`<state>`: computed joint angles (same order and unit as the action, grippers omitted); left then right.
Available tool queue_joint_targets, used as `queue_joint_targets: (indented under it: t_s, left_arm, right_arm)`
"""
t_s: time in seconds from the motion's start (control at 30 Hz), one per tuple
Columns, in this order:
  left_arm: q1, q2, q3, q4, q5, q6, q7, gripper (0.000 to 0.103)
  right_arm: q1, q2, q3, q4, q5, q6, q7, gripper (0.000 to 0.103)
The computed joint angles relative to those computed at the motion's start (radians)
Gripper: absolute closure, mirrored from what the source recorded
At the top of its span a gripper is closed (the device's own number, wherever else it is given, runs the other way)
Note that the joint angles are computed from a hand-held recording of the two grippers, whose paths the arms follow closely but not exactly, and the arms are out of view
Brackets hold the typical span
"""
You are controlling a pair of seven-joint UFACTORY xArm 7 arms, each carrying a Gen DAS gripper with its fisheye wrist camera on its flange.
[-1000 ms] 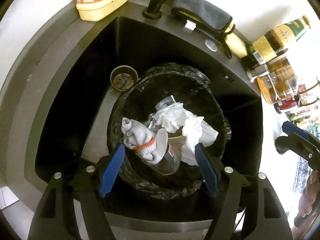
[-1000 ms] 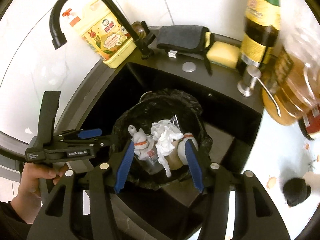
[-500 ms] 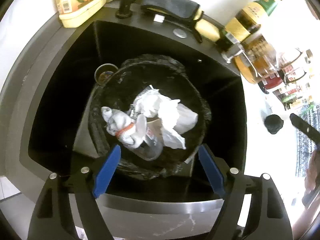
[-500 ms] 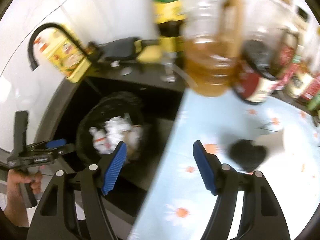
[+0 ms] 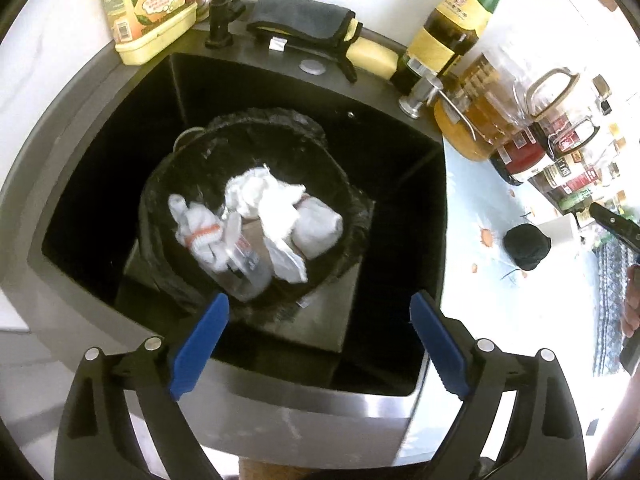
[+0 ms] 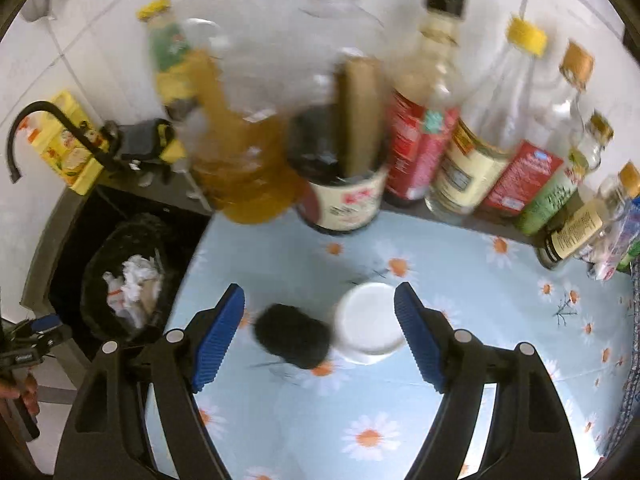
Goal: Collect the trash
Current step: 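Grasp the white paper cup with the right tool while the left tool grasps the black fuzzy ball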
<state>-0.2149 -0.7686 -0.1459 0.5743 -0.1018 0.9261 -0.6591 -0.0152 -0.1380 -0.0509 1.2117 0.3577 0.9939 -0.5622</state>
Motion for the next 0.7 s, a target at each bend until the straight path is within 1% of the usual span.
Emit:
queue_joint_targets:
  t_s: [0.17, 0.27, 0.3, 0.37, 0.4, 0.43, 0.5, 0.7]
  left_arm:
    - [-0.02, 0.003, -0.088, 0.016, -0.003, 0.031, -0.137, 0.012]
    - [-0.043, -0.005, -0.118, 0.014, 0.0, 0.045, -0.214, 0.009]
    - [-0.05, -0.009, -0.129, 0.012, 0.0, 0.05, -0.241, 0.009]
    - [-0.064, -0.014, -0.144, 0.013, 0.005, 0.061, -0.29, 0.009]
    - [-0.072, -0.016, -0.148, 0.013, 0.007, 0.068, -0.31, 0.009]
    - [-0.078, -0.017, -0.153, 0.015, 0.01, 0.075, -0.329, 0.009]
    - [-0.092, -0.023, -0.164, 0.016, 0.015, 0.089, -0.367, 0.009]
    - [-0.118, -0.016, -0.178, 0.031, 0.038, 0.108, -0.436, 0.009]
  right_arm:
    - [-0.03, 0.099, -0.013, 0.052, 0.006, 0.055, -0.04, 0.026]
    - [-0.06, 0.168, -0.015, 0.11, 0.061, 0.145, -0.068, 0.026]
    - [-0.07, 0.184, -0.012, 0.125, 0.072, 0.162, -0.077, 0.026]
    - [-0.081, 0.198, -0.002, 0.134, 0.077, 0.165, -0.086, 0.026]
    - [-0.086, 0.207, 0.001, 0.14, 0.081, 0.168, -0.098, 0.03]
    - [-0.09, 0.212, 0.005, 0.145, 0.08, 0.173, -0.101, 0.037]
    - [-0.096, 0.22, 0.011, 0.154, 0.079, 0.191, -0.115, 0.046]
    - [-0.102, 0.205, 0.017, 0.129, 0.079, 0.177, -0.162, 0.048]
